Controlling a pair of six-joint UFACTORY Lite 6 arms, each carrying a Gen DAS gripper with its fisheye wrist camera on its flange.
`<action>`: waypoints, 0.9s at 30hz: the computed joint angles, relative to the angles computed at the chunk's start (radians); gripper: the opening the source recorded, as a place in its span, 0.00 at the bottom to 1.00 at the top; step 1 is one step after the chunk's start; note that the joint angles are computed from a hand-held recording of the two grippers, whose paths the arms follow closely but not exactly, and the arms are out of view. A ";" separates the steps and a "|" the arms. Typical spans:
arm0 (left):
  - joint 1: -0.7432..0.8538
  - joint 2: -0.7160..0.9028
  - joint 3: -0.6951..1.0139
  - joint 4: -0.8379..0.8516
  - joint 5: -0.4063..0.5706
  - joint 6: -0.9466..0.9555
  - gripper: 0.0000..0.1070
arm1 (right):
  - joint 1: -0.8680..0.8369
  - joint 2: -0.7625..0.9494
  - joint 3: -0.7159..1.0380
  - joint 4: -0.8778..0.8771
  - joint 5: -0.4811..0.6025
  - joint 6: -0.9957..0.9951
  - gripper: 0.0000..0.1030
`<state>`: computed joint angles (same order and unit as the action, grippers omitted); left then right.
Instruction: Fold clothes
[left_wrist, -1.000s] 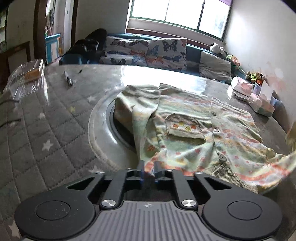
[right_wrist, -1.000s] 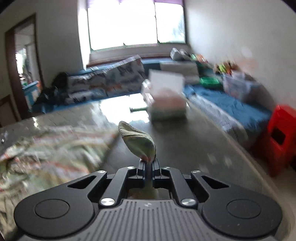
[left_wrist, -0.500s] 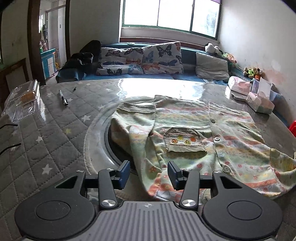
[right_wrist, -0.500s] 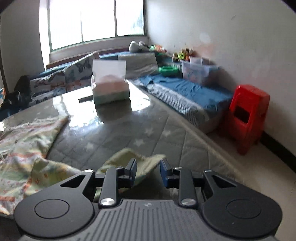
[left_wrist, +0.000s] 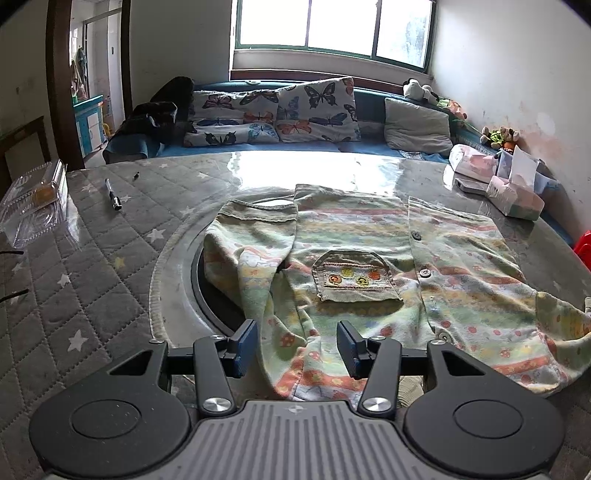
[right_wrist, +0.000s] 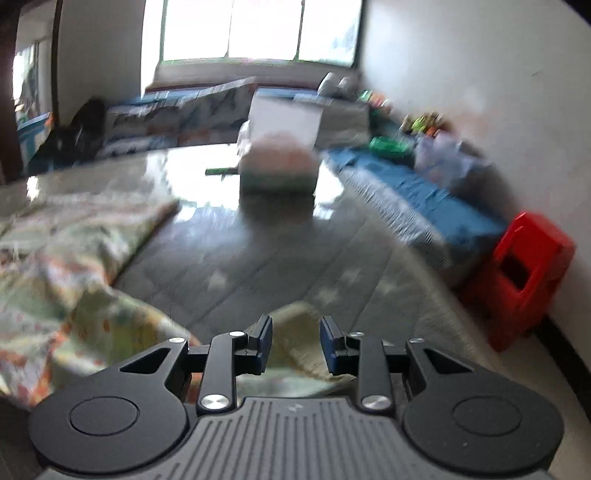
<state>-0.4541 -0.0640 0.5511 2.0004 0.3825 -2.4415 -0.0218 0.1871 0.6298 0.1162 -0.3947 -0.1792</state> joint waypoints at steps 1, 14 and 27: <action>0.000 0.001 -0.001 0.000 0.000 0.000 0.48 | -0.005 0.029 0.019 -0.047 0.004 0.042 0.27; 0.044 0.057 0.032 -0.008 -0.015 0.017 0.49 | 0.003 0.082 0.031 0.367 -0.114 -0.202 0.35; 0.110 0.246 0.279 -0.016 -0.020 0.102 0.49 | 0.024 0.056 0.001 0.177 -0.091 -0.029 0.39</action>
<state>-0.3438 0.1821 0.8302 1.9847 0.3624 -2.3393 0.0020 0.2426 0.6306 0.2929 -0.4855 -0.2078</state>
